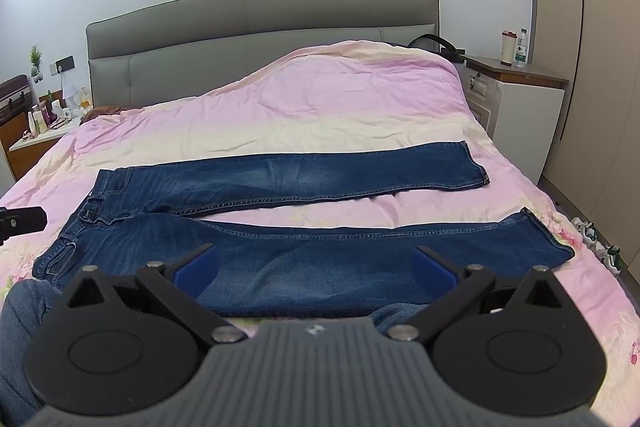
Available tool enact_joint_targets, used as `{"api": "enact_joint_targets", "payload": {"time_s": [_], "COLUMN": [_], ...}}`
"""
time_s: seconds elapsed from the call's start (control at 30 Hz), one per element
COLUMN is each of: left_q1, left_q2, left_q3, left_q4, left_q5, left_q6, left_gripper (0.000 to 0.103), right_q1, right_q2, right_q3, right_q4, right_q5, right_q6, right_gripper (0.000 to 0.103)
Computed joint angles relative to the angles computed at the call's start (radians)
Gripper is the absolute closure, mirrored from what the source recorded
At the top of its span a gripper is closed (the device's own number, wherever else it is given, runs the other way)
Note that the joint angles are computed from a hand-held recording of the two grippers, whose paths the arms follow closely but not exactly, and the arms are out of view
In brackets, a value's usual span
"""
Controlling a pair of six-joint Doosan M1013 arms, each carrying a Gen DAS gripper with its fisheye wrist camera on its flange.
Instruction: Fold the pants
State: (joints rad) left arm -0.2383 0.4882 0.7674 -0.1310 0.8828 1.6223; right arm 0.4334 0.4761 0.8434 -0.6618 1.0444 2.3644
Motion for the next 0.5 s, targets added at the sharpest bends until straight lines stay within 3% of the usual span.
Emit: {"api": "enact_joint_targets", "payload": {"time_s": [0.5], "left_q1": [0.002], "left_q2": [-0.013], "left_q3": [0.024], "left_q4": [0.001], "left_q5": [-0.022], "left_q6": [0.002], "left_gripper": [0.009], "right_q1": [0.005], "right_q2": [-0.005], "right_q3": [0.005], "right_q4": [-0.014], "right_q5": [0.003], "right_q6": [0.011], "right_gripper": [0.005]}}
